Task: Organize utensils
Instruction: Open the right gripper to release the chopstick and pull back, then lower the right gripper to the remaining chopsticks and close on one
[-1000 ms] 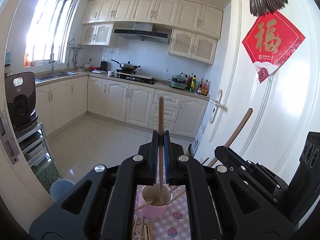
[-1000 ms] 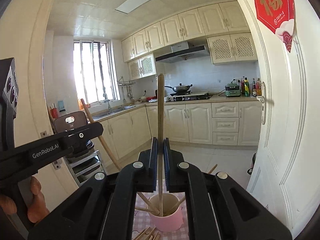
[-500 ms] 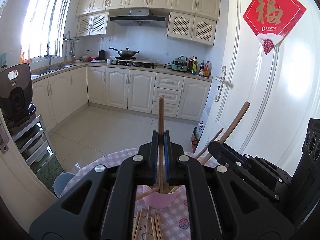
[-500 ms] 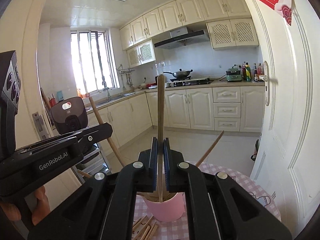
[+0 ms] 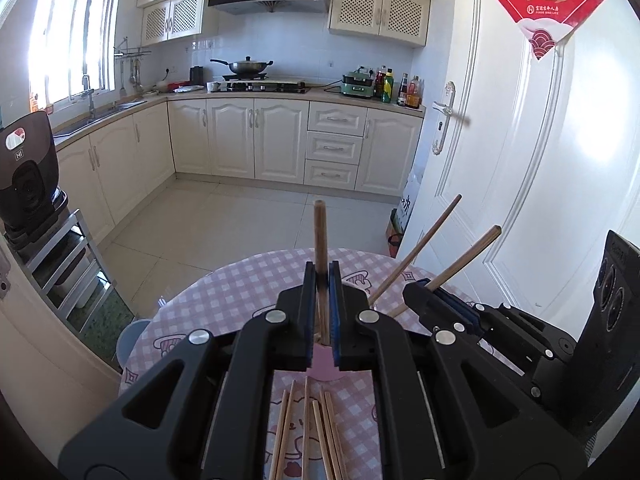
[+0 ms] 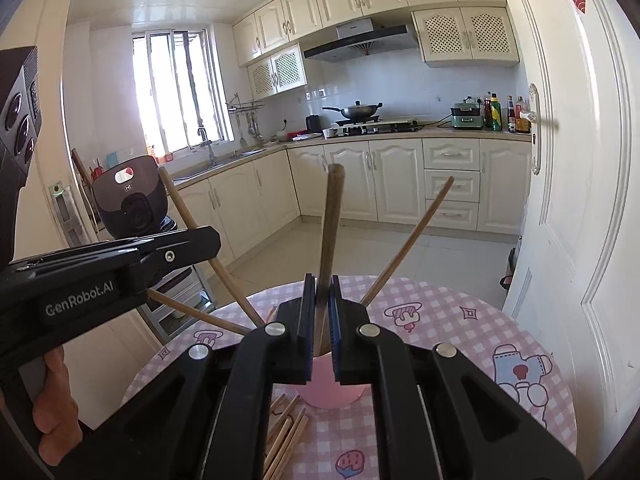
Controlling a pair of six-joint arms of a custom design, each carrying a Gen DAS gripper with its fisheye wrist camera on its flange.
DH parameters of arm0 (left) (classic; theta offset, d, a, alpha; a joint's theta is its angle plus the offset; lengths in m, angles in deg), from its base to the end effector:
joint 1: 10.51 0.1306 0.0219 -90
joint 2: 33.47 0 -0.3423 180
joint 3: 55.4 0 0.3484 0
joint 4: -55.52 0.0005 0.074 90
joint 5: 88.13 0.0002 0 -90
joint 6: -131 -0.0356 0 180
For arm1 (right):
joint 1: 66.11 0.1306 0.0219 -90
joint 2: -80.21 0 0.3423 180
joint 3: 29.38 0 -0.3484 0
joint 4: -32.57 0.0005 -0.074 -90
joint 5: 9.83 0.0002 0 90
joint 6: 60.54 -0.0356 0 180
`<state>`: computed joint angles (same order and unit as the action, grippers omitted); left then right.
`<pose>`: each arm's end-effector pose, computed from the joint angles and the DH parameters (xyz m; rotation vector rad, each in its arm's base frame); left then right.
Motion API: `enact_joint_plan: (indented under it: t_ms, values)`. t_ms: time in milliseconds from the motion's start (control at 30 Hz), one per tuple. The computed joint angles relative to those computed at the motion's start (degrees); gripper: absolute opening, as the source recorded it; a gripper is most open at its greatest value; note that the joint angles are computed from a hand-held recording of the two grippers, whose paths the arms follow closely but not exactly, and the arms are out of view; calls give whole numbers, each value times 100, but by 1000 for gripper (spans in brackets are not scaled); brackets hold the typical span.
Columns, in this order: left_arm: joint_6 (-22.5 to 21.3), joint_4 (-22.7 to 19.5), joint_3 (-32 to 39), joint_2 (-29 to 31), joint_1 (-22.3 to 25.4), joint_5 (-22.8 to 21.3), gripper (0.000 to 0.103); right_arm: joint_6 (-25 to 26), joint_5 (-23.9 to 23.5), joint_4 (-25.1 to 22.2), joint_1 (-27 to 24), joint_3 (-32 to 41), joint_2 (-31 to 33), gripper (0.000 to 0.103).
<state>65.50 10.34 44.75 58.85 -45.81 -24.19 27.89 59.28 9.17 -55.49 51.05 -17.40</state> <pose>0.3883 -0.2564 0.4556 -0.0424 2.1484 -0.0982 0.4121 0.0897 0.4118 -0.3911 1.9795 0.5020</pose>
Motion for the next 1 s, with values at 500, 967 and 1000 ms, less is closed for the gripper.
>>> enact_joint_plan:
  t_ms: [500, 967, 1000]
  values:
    - [-109, 21, -496, -753, -259, -541, 67, -310, -64, -341, -131, -244, -631, 42]
    - [323, -409, -1916, -1847, -228, -606, 71, -240, -149, -899, 74, -825, -1162, 44]
    - [381, -447, -2036, -1885, -144, -413, 71, -209, -154, -1002, 109, -855, -1133, 44]
